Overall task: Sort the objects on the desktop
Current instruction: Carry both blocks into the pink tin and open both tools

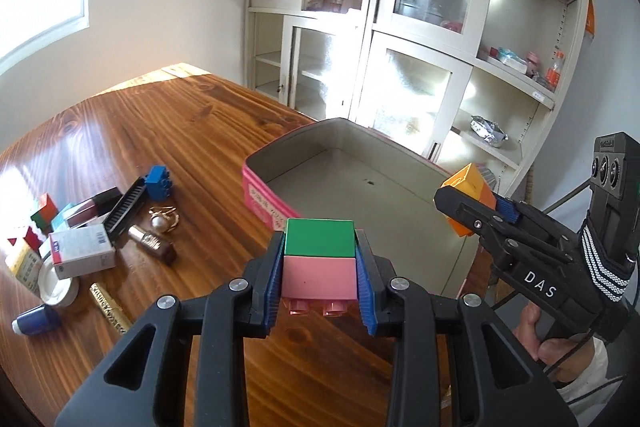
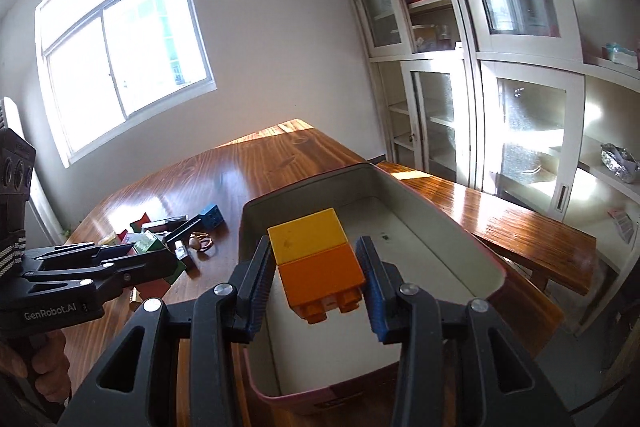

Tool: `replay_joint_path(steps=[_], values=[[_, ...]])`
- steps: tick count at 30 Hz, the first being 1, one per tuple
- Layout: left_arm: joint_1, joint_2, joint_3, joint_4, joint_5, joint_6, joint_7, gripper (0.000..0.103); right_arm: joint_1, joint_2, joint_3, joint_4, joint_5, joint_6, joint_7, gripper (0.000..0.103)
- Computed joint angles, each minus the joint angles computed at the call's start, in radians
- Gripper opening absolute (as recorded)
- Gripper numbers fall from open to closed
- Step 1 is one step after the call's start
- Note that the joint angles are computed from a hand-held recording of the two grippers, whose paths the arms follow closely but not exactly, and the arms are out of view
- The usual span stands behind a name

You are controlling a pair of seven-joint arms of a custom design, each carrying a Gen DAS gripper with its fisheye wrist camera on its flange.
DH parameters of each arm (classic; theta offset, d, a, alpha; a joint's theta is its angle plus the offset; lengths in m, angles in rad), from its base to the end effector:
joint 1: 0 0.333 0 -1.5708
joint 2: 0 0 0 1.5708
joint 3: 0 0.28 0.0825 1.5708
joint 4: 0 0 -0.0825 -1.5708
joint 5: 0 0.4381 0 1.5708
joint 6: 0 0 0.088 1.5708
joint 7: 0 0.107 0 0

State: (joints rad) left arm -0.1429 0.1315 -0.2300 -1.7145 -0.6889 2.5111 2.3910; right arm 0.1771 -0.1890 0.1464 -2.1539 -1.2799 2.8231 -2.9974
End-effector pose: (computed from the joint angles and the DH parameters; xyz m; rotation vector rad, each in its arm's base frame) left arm 0.6532 -0.2423 0.5306 -1.0625 2.4528 -1.2058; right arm 0.5431 0.2357 0.4926 -1.2693 1.7147 -0.8269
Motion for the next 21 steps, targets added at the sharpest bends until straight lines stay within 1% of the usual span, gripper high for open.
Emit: replay_joint_path(steps=[5, 9, 13, 16, 17, 18, 19, 20, 21], values=[[-0.028, 0.044, -0.018, 0.053, 0.045, -0.016, -0.025, 0.035, -0.023, -0.028, -0.008, -0.037, -0.016, 0.0, 0.048, 0.045], [-0.041, 0.077, -0.028, 0.091, 0.077, -0.036, -0.047, 0.035, -0.039, -0.043, -0.009, -0.058, -0.025, 0.007, 0.068, 0.045], [-0.05, 0.098, -0.036, 0.113, 0.1, -0.04, -0.065, 0.035, -0.056, -0.055, -0.008, -0.07, -0.038, 0.009, 0.088, 0.045], [-0.057, 0.114, -0.037, 0.134, 0.13, -0.06, -0.092, 0.037, -0.067, -0.06, -0.009, -0.076, -0.044, 0.012, 0.113, 0.047], [-0.06, 0.117, -0.035, 0.138, 0.145, -0.065, -0.107, 0.047, -0.071, -0.062, -0.01, -0.079, -0.047, 0.018, 0.122, 0.054], [-0.063, 0.116, -0.034, 0.136, 0.155, -0.057, -0.121, 0.058, -0.075, -0.065, -0.009, -0.083, -0.053, 0.019, 0.138, 0.062], [-0.063, 0.11, -0.035, 0.123, 0.155, -0.031, -0.126, 0.062, -0.08, -0.066, -0.005, -0.082, -0.068, 0.011, 0.162, 0.076], [-0.059, 0.101, -0.039, 0.108, 0.138, -0.004, -0.118, 0.064, -0.084, -0.073, 0.002, -0.086, -0.092, -0.004, 0.189, 0.08], [-0.051, 0.096, -0.043, 0.102, 0.115, 0.008, -0.1, 0.064, -0.083, -0.079, 0.007, -0.088, -0.108, -0.02, 0.201, 0.08]])
